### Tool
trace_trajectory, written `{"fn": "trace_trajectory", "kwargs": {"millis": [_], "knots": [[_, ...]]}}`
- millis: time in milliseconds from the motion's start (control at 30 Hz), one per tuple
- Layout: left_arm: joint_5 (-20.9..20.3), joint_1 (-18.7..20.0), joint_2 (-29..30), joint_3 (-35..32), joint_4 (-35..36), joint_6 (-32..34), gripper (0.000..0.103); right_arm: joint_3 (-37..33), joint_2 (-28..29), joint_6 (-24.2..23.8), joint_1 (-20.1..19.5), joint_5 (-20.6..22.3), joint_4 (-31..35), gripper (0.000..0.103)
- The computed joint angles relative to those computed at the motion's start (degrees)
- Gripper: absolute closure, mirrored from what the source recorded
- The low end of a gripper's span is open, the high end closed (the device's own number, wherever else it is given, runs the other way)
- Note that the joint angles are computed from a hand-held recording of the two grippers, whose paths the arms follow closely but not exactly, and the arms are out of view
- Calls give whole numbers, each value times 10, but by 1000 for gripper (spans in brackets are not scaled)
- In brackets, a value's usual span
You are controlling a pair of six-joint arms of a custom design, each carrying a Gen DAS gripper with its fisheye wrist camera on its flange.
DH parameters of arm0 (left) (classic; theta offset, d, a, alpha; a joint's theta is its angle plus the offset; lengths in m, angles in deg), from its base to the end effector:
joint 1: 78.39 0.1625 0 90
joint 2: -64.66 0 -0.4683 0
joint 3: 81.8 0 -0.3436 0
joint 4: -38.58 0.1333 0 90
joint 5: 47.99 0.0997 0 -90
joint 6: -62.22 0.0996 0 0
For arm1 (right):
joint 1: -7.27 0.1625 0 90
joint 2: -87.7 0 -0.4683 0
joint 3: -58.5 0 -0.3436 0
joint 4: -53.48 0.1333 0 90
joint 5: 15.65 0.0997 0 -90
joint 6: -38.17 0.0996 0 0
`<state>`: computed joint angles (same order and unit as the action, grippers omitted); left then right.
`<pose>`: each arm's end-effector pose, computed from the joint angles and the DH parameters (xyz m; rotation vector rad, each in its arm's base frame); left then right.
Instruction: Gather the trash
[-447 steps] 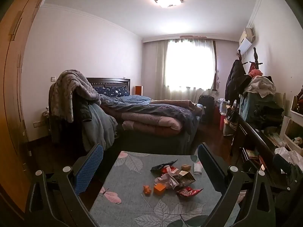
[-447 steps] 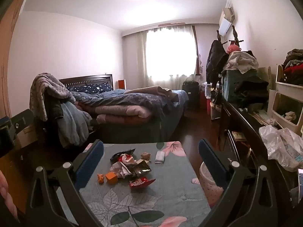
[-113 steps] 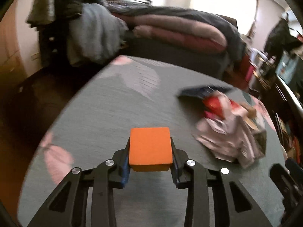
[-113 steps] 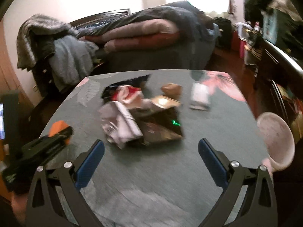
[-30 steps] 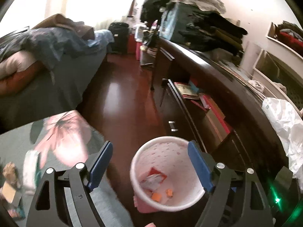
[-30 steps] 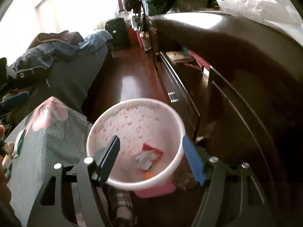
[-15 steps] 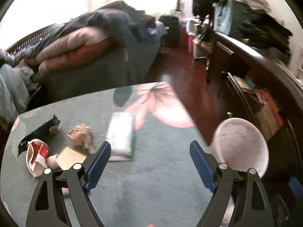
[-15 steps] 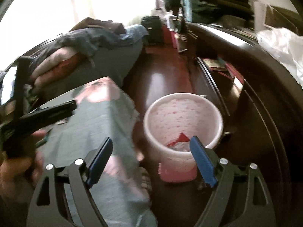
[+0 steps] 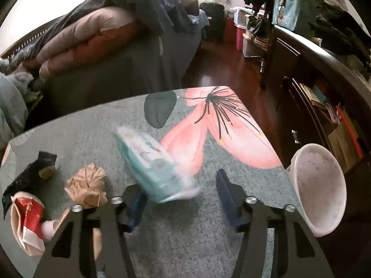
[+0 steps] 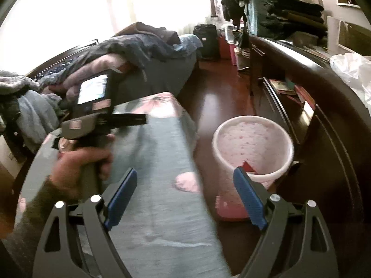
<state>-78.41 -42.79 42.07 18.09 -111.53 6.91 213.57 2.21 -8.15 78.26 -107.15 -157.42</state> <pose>-0.3507 -0.5207 -0.0704 0.1715 2.1836 -0.8316 0.0269 -0.3231 0.3229 0.5662 -2.3961 0.9783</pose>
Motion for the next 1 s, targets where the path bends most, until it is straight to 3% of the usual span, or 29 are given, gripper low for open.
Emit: {"fn": "trace_trajectory", "kwargs": {"millis": [67,100,133,167,300,533,700,767,900,1000], "knots": [[4,-3,2,2,-9,14,69,11,3,4,7,7,-4,18],[3,-3,3,4,-16,24,89,17,7,5,11,10,-10,18],[4,-4,3,2,-11,27,100,23,14,5,15,12,-15,18],[8,-6,1,-1,15,18,103,24,23,9,23,10,-18,18],[4,-10,-10,16,-2,21,103,23,36,19,41,3,-1,18],[-6,-42,-47,94,-150,46,103,13,49,14,54,-13,-7,18],[21,-77,-96,166,-152,-33,103,-20,74,23,79,-42,5,18],[30,-87,-120,195,-124,-90,103,-39,83,29,90,-44,23,18],[55,-102,-172,234,43,-255,103,-89,120,54,127,-60,69,18],[54,-105,-200,252,119,-333,103,-133,160,80,157,-71,105,18]]}}
